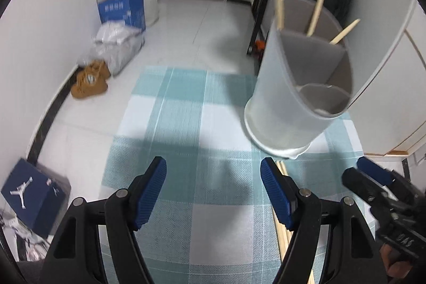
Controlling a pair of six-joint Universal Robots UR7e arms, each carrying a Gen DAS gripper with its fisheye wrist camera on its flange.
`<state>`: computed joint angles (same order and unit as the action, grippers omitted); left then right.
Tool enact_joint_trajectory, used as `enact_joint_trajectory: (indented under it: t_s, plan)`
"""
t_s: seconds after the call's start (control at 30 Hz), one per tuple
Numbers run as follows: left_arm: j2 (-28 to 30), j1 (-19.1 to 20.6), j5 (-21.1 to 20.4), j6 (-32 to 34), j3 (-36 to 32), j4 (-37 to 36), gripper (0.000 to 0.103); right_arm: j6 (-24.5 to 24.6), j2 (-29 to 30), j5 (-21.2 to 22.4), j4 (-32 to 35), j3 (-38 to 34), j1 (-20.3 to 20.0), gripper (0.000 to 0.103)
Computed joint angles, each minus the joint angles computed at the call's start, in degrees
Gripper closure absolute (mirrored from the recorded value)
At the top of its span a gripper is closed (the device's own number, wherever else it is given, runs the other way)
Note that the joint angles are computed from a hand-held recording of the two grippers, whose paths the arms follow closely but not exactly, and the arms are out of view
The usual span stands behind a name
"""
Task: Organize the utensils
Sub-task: 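Lower the right tool to the chopstick pile and grasp a chopstick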
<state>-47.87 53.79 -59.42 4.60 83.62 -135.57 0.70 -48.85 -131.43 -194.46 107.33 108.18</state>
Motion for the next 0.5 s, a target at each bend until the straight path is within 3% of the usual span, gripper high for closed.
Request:
enact_joint_trajectory:
  t_s: [0.07, 0.2, 0.27, 0.33, 0.5]
  plan:
    - [0.8, 0.1, 1.0, -0.6, -1.0, 1.6, 0.034, 1.2, 0.2, 0.0, 3.0, -0.6, -0.6, 0.051]
    - [1.5, 0.4, 2.6, -1.3, -1.5, 1.9, 0.034, 1.6, 1.5, 0.7, 8.9, -2.5, -1.8, 0.061]
    - [1.9, 0.4, 5.4, -0.9, -0.8, 0.4, 0.034, 0.6, 2.3, 0.6, 11.0, -3.3, -2.1, 0.068]
    - [2.5, 1.0, 5.3, -3.6, -2.2, 4.0, 0.034, 0.8, 2.9, -0.2, 13.4, -3.9, -2.3, 0.080]
    - [2.9, 1.7, 3.4, -7.4, -4.8, 9.7, 0.034, 2.4, 3.3, -0.8, 17.0, -4.9, -2.6, 0.082]
